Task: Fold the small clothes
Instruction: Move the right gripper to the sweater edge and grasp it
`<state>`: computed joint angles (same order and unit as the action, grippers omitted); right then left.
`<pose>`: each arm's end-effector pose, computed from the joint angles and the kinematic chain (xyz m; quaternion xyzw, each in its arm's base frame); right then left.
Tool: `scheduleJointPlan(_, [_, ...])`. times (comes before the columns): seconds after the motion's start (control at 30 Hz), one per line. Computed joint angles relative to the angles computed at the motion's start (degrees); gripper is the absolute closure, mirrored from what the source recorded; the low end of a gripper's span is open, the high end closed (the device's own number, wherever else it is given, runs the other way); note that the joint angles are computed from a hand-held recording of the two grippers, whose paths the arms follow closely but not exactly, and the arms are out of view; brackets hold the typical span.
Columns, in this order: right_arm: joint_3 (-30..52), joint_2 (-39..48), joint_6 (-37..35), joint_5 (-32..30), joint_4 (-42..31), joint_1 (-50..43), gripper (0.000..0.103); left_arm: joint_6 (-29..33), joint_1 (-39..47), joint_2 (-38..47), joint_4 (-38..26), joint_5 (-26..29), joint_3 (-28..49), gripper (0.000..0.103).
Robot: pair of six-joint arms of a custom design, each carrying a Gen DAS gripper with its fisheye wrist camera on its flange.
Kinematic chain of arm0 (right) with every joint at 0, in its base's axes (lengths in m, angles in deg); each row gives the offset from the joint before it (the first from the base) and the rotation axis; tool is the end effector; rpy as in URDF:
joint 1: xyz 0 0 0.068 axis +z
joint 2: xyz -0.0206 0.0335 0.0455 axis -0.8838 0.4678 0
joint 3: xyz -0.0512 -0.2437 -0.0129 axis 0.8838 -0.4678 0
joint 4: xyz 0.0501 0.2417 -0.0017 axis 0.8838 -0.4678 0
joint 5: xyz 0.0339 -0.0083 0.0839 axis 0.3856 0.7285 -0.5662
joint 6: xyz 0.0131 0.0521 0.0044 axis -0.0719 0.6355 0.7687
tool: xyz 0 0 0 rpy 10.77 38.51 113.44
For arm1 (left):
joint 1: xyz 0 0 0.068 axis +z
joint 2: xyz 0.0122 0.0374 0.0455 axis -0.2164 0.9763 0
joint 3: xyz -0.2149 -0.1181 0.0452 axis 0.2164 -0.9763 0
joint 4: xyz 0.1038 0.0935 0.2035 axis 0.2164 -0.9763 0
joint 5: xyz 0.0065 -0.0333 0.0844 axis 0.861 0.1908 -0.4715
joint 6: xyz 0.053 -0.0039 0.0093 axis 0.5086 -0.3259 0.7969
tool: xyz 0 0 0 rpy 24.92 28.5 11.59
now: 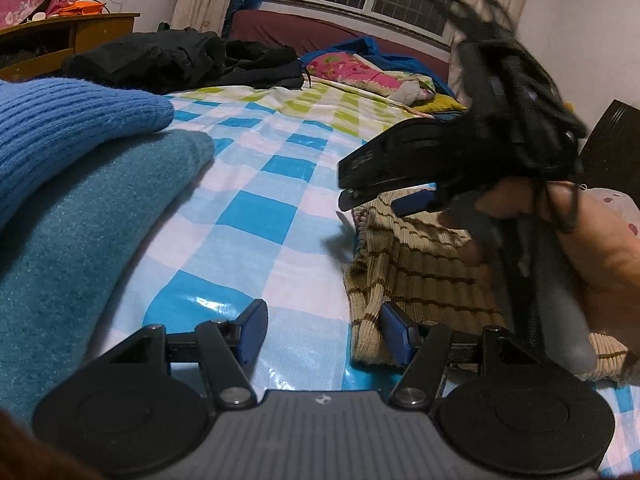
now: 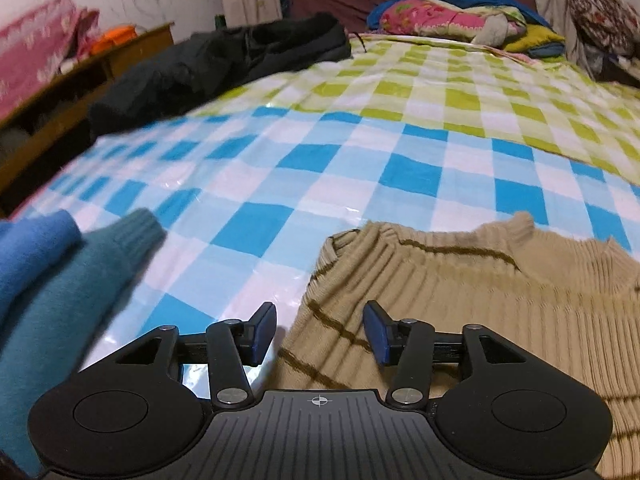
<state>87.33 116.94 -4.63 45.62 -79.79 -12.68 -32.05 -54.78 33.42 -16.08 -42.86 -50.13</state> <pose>0.2614 0.2827 0.1282 -0.0410 0.9306 0.0584 0.3591 0.1180 -0.0928 0.1168 0.0056 0.8899 -0.1572 0.4281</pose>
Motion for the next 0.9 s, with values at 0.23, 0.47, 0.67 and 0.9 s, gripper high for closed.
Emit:
scheduleJointPlan(0.23, [7.81, 5.56, -2.83, 4.04, -6.86, 1.53, 0.052, -0.55, 0.14, -1.3, -1.1, 0.63, -0.04, 0.036])
scheduleJointPlan(0.47, [9.64, 6.66, -2.85, 4.99, -8.85, 1.86, 0.052, -1.03, 0.0, -2.61, -2.56, 0.82, 0.04, 0.036])
scheduleJointPlan(0.67, [12.34, 8.29, -3.76, 5.65, -11.44, 2.07, 0.05, -1.12, 0.22, -3.32, -2.74, 1.26, -0.24, 0.036])
scheduleJointPlan(0.9, [14.96, 9.98, -5.09, 5.86, -13.6, 1.84, 0.05, -0.91, 0.97, -4.49, -2.26, 2.62, -0.95, 0.035])
